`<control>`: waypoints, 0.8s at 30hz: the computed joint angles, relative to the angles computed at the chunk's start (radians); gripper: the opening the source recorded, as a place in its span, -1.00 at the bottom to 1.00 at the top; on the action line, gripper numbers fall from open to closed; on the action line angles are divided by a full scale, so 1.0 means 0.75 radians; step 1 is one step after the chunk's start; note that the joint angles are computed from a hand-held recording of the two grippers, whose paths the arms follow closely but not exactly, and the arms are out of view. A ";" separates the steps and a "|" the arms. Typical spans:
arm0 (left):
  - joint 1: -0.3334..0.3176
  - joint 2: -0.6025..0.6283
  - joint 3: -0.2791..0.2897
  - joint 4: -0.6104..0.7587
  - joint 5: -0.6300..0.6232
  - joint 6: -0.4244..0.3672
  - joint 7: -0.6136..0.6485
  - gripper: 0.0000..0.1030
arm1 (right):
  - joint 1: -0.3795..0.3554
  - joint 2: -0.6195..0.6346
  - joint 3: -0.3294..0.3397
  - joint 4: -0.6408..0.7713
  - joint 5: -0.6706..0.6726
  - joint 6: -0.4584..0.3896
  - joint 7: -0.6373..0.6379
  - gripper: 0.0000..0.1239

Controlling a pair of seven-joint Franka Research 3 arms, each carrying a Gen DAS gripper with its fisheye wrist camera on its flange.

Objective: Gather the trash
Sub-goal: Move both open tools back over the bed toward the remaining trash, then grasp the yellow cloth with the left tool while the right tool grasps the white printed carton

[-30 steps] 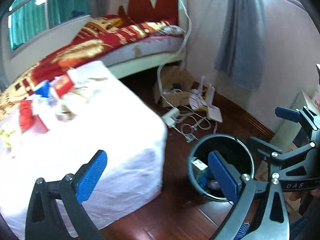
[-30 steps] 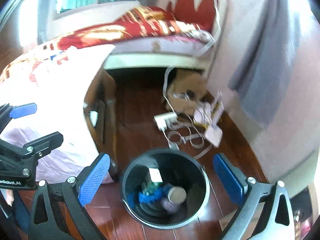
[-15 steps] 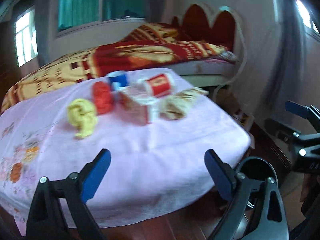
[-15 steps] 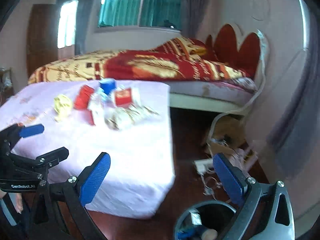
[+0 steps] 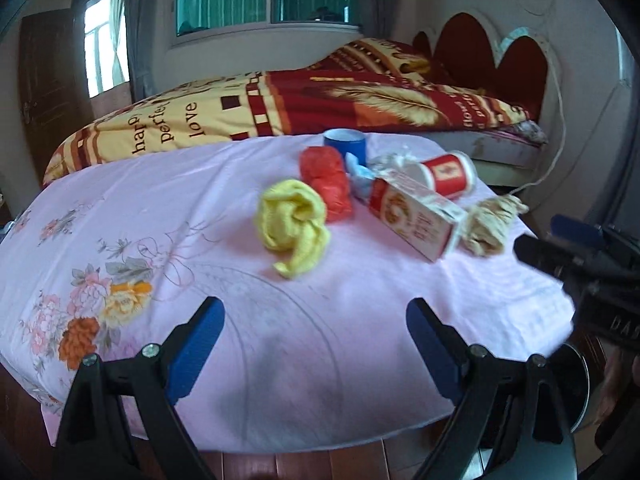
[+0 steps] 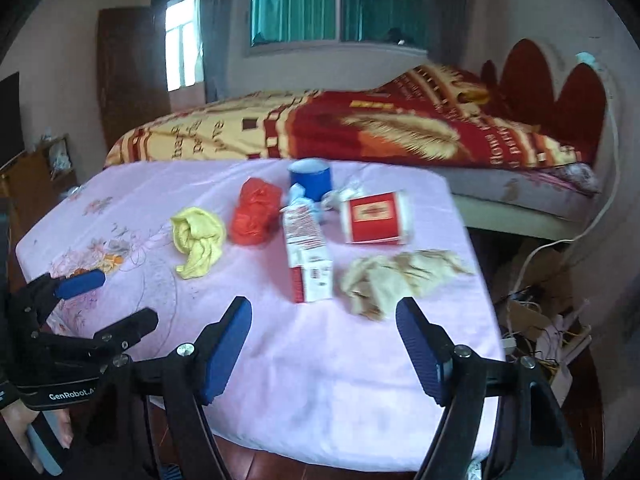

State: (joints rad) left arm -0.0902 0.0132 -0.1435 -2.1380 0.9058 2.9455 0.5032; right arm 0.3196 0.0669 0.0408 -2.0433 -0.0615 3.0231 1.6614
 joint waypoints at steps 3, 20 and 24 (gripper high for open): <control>0.013 0.055 0.013 0.047 -0.066 0.009 0.059 0.72 | 0.014 0.091 -0.001 0.115 0.008 -0.073 -0.024 0.23; 0.038 0.373 -0.022 0.370 -0.677 -0.086 0.664 0.46 | 0.087 0.546 -0.073 0.734 0.017 -0.480 -0.034 -0.28; 0.042 0.381 -0.029 0.362 -0.785 -0.068 0.761 -0.19 | 0.094 0.539 -0.076 0.723 0.034 -0.470 -0.033 -0.37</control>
State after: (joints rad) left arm -0.0586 0.2992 -0.1656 -1.8668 0.3168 2.8942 1.0737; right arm 0.3900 0.4715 -0.0161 -1.5010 -0.0357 2.6708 1.6367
